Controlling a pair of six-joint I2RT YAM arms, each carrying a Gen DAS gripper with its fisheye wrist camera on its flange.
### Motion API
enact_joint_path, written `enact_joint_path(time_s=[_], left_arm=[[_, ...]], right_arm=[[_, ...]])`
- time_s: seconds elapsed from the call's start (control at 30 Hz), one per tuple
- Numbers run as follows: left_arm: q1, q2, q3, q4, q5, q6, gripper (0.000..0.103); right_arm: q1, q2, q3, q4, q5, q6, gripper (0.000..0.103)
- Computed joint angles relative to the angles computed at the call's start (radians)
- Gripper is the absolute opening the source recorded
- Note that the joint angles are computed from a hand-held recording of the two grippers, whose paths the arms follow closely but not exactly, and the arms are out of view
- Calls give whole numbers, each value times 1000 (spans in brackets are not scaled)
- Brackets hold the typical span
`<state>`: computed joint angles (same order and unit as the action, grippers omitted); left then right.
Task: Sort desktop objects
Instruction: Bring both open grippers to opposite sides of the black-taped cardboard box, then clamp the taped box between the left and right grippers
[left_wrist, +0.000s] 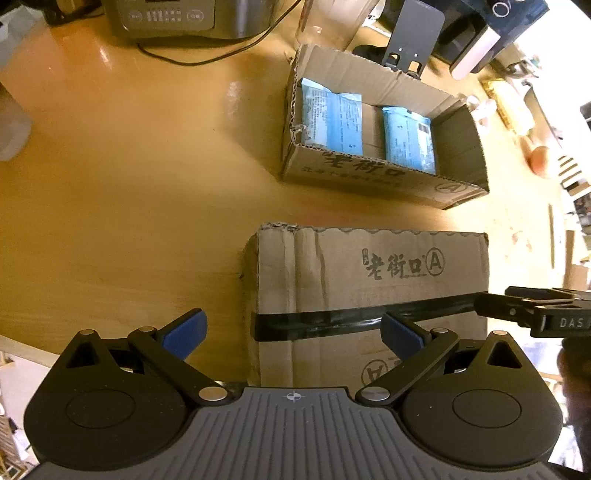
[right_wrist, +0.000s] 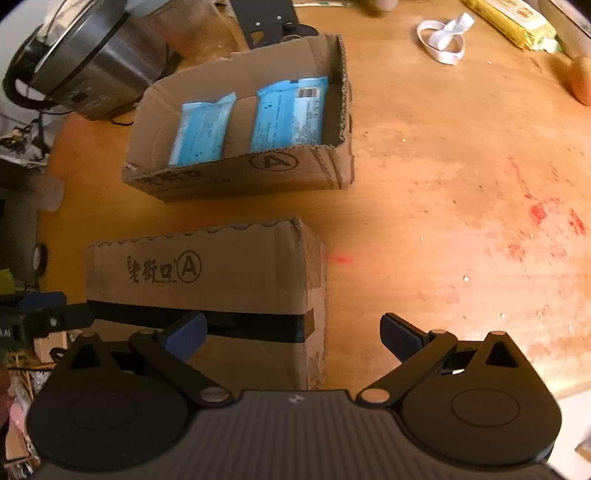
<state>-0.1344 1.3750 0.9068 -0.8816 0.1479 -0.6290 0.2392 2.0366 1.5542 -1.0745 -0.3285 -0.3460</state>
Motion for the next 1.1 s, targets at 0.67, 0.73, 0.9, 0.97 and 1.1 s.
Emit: enact_joint_path(time_s=[0.67,0.73,0.9,0.97,1.1], left_arm=[[192,-72,-232,227,308,178,103],[204,-67,-247,252,334,187,103],[230,-52,-276,308,376,199,103],[234,-47,-286,330,384,205,103],[247,-40,-302,352,400,215,102]], right_arm=[[-82,171,139,-153,-229,-205,101],[-84,181,147,-162,-237,-208,100],[-94,207,169,-183,-258,-210,98],[-98,215,176,-191,-262,-215,95],[-102,232,190,-208,-272,-234,87]])
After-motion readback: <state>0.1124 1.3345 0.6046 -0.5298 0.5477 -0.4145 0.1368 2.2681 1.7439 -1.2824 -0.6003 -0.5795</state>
